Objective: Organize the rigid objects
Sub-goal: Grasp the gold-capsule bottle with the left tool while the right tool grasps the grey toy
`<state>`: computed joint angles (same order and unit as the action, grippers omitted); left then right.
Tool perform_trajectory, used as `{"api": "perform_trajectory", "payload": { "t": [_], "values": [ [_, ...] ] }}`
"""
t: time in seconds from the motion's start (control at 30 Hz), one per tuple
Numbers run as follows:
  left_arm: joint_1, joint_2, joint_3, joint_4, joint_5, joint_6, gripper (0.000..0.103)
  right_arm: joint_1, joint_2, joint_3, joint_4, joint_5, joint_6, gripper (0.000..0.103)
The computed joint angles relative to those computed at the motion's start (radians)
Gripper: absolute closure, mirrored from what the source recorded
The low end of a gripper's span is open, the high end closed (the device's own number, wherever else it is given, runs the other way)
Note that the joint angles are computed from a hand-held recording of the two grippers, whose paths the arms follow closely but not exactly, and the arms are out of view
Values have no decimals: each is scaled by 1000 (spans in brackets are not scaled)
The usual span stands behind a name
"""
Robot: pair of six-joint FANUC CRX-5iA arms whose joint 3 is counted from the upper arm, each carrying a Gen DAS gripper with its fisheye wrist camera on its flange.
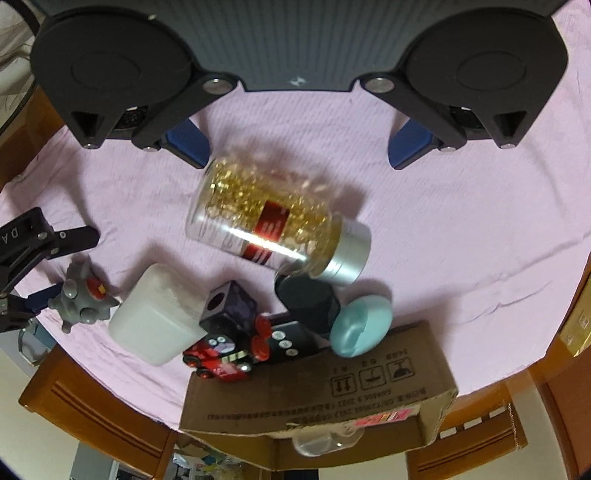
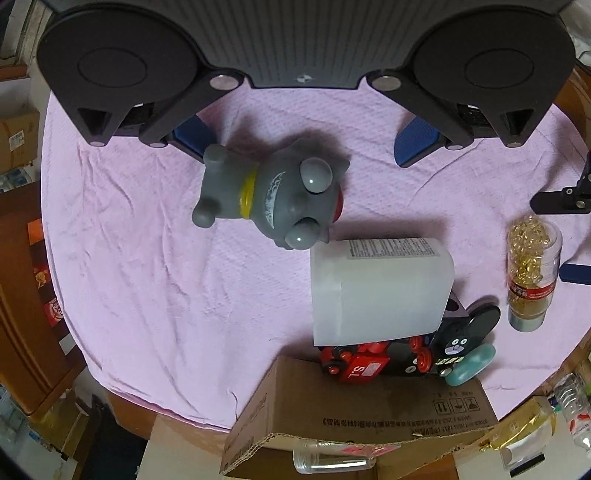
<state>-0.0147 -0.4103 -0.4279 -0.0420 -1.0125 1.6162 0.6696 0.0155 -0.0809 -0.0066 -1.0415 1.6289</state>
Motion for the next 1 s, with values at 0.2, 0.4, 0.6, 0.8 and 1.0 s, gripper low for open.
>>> {"api": "perform_trajectory", "payload": {
  "t": [0.2,0.4,0.6,0.8,1.0],
  "values": [
    [11,7,-26,26,86,-55,0,9,-15,-28,8,36,-17,0],
    [28,24,-31,59,119,-120,0,9,-26,-43,10,56,-23,0],
    [6,36,-1,32,109,-106,1,9,-21,-39,13,58,-31,0],
    [6,39,16,18,105,-95,1,13,-7,-28,24,63,-53,0],
    [14,37,18,33,92,-109,3,16,22,-4,56,59,-104,0]
  ]
}}
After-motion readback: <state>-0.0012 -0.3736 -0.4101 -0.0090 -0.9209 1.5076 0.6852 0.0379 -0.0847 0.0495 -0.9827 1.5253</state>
